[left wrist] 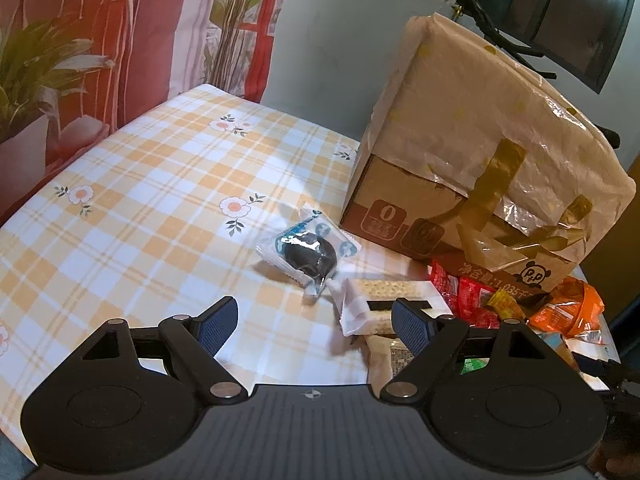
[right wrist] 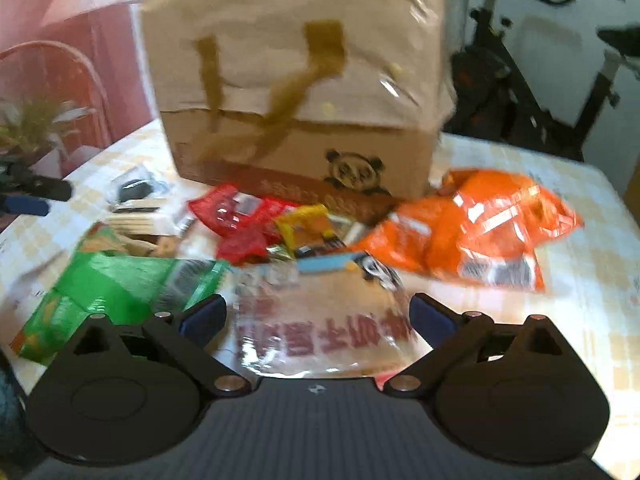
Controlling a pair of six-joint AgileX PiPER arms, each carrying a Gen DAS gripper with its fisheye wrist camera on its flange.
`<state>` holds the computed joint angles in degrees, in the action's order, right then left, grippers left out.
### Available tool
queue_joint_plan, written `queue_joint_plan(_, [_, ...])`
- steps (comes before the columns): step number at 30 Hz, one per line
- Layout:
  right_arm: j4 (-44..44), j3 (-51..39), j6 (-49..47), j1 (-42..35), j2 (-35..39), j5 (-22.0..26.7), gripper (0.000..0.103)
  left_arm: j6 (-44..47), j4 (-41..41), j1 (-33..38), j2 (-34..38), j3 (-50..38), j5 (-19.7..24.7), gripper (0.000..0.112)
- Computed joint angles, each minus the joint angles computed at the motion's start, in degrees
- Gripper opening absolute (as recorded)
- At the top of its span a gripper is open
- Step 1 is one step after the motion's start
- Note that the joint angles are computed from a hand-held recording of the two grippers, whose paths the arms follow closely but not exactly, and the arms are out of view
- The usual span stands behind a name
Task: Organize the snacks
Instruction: 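Grasp the black-wrapped candy with the left gripper while the right gripper grasps the clear bread packet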
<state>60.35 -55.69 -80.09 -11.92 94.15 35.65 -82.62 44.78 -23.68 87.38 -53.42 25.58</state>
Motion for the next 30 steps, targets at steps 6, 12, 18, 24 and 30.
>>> queue_joint_plan(6, [6.39,0.03,-4.41,-0.07,2.08,-0.14,0.100,-0.21,0.21,-0.10,0.40,-0.10,0.21,0.085])
queue_joint_plan(12, [15.51,3.01,-15.06,0.91,2.21,-2.59,0.099,0.63,-0.85,0.26,0.93,-0.25,0.48,0.085])
queue_joint_plan(18, [20.73,5.47,-21.86,1.48,1.03,-4.48,0.099,2.81,-2.57,0.07,1.77,-0.74,0.09,0.085])
queue_joint_plan(24, [23.64,6.76,-23.80,2.19,0.34,-6.99,0.102,3.49,-3.38,-0.04,2.45,-1.22,0.43,0.085])
queue_joint_plan(30, [22.60,6.54,-22.77,2.94,0.55,-8.15,0.103,3.56,-3.68,0.17,2.56,-1.09,0.34,0.085])
